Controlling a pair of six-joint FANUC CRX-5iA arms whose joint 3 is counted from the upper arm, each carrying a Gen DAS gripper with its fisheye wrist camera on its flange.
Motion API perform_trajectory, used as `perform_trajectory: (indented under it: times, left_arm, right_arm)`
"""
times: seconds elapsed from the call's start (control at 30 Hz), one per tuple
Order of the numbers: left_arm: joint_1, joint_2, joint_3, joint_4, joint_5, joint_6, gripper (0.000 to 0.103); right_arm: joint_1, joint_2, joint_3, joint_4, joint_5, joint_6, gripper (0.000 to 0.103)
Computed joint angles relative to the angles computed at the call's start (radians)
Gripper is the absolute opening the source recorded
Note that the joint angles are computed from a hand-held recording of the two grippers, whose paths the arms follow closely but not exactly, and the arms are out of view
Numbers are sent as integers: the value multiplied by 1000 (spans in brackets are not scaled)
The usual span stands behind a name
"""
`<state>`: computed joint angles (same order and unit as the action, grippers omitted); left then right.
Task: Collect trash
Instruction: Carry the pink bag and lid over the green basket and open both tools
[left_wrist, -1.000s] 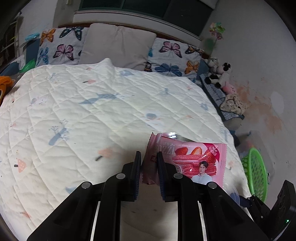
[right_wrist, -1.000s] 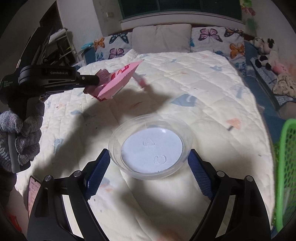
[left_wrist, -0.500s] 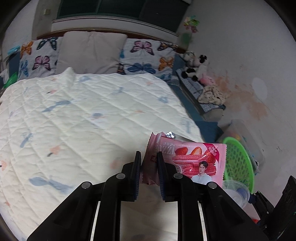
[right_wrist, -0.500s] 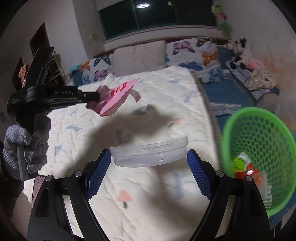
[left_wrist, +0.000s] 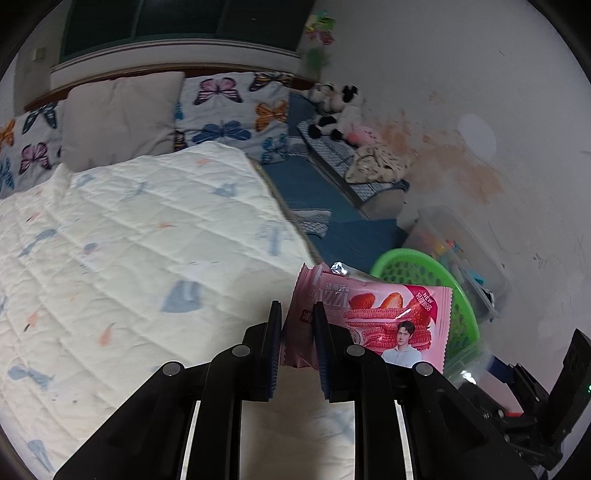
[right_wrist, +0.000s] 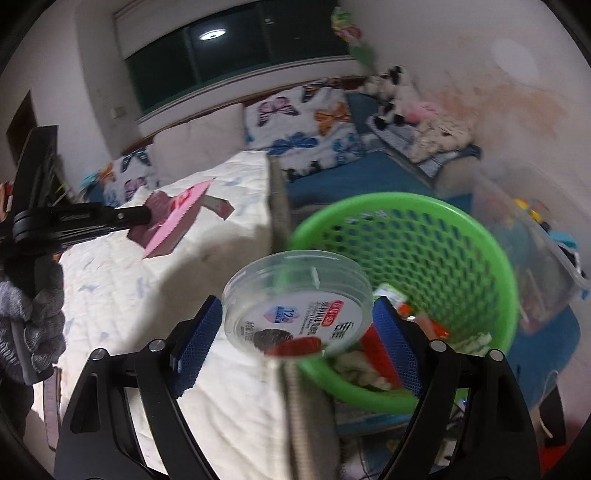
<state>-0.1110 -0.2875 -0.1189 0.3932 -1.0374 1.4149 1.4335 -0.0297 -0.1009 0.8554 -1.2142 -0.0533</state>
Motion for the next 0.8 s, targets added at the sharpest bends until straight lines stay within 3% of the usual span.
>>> perform_trajectory:
  times: [0.3, 0.8]
  left_arm:
    - [-138, 67, 76, -96, 11, 68, 17]
    - [-255, 138, 129, -164, 10, 140, 19]
  right_arm:
    - [-2, -61, -75, -22, -49, -64, 77]
    - [49, -113, -129, 8, -102, -139, 78]
